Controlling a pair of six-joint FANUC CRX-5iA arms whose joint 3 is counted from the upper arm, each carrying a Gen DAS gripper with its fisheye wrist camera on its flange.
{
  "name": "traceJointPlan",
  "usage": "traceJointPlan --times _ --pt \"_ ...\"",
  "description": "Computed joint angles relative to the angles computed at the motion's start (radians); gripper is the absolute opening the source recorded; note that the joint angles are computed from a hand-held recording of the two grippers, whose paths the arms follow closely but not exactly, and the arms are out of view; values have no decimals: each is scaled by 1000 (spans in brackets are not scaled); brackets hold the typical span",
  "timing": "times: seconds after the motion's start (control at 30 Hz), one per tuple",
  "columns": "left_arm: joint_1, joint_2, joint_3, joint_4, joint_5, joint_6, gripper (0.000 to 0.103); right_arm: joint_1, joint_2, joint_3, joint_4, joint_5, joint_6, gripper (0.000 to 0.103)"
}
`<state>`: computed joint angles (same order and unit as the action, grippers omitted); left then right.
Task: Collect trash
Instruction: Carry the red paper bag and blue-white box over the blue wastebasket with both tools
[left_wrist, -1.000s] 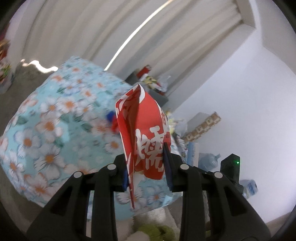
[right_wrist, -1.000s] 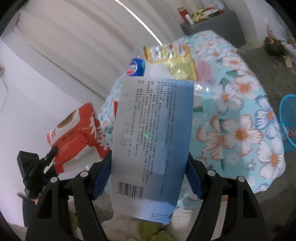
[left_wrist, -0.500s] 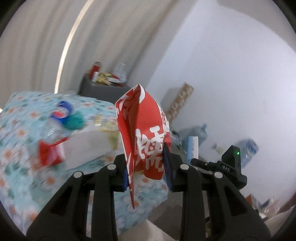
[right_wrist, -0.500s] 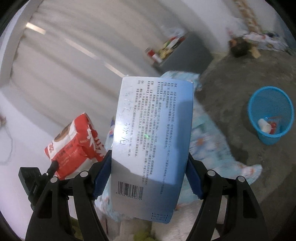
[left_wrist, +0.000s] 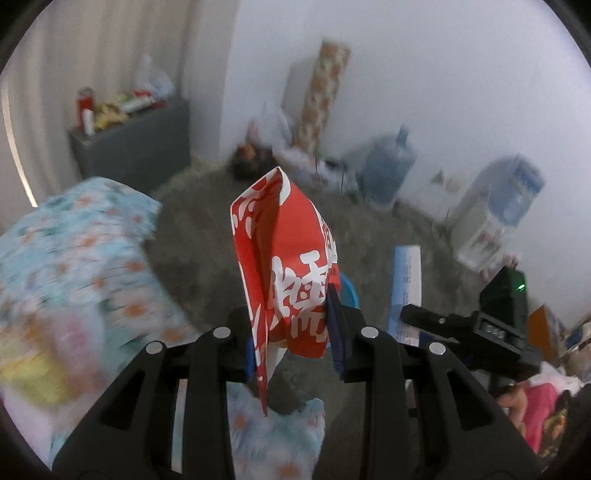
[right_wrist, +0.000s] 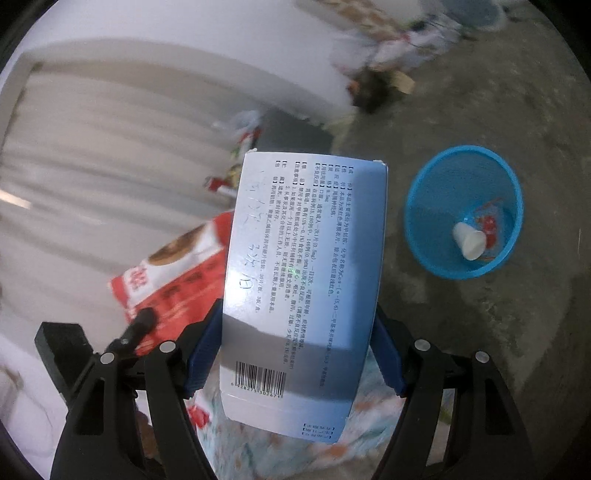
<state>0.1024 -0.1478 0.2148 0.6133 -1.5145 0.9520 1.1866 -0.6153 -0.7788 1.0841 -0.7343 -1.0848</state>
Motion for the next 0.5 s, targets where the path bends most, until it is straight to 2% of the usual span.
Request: traceJointPlan --times 0.03,0.1,0.17,0.27,0.4,0.43,0.5 --pt "-72 41 16 -62 33 36 29 -40 -14 -29 3 49 -10 72" --pt "-157 106 41 -137 66 82 29 -145 -15 -64 -63 161 32 72" --pt "-219 162 72 -192 74 139 29 -232 7 -82 -174 251 102 72" --pt "-284 253 109 -246 84 197 29 -325 45 -98 -305 334 196 73" --pt "-338 350 157 -292 101 236 31 -446 105 -134 -374 474 259 75" --pt "-349 379 169 -290 109 255 35 -475 128 -142 -371 496 251 76" --pt "-368 425 185 -297 115 273 50 -554 168 -181 -298 588 215 86"
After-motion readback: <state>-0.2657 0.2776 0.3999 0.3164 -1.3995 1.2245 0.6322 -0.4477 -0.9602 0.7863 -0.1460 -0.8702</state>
